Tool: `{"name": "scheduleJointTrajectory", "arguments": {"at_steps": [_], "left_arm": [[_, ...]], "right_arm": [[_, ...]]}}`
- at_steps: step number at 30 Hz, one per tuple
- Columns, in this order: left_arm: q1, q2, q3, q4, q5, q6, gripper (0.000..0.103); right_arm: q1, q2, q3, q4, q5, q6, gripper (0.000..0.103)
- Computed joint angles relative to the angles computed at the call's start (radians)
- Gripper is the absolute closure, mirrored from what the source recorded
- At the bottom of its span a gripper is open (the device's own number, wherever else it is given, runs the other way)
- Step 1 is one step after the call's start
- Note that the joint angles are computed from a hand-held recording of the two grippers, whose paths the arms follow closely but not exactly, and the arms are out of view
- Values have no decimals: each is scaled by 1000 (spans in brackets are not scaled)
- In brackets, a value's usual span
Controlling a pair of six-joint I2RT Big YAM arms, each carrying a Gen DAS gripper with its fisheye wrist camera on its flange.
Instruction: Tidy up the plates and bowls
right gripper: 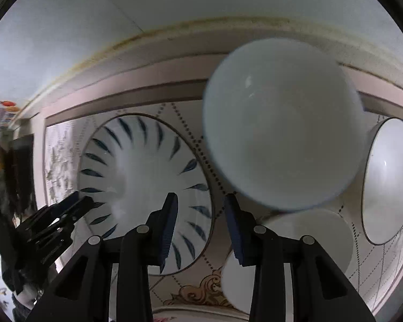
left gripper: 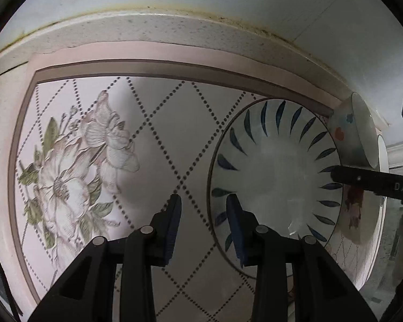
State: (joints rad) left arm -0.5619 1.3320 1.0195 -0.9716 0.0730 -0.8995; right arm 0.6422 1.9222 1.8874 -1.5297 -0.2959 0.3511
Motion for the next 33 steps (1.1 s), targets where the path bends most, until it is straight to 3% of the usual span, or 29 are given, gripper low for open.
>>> {"name": "scheduleJointTrajectory", "arguments": {"at_steps": [4,5,8,12,16,27,33], "left_arm": [[17,7,-18,53,21,19,72],[14,12,-15,54,20,30,72],[4,25,-6,61,29,45,81],[-10,35,6,41,-7,25,81],[-7,5,-12,30,-18,9,81],[-55,-107,18,-112,-94,-9,81],[-190,-194,29,-194,-155,-112,81]], "right_arm": [[8,26,23,-8,19,-14,68],[10,25,19,-6,25,-20,73],[25,29,18,-18,65,-46,76],[38,37,30,-33,82,-54,79],[30,25,16,-17,35,-40,82],[-1,-55,-22,-22,-53,-74,85],[-10,-147,-70,-47,-57,-123,85]]}}
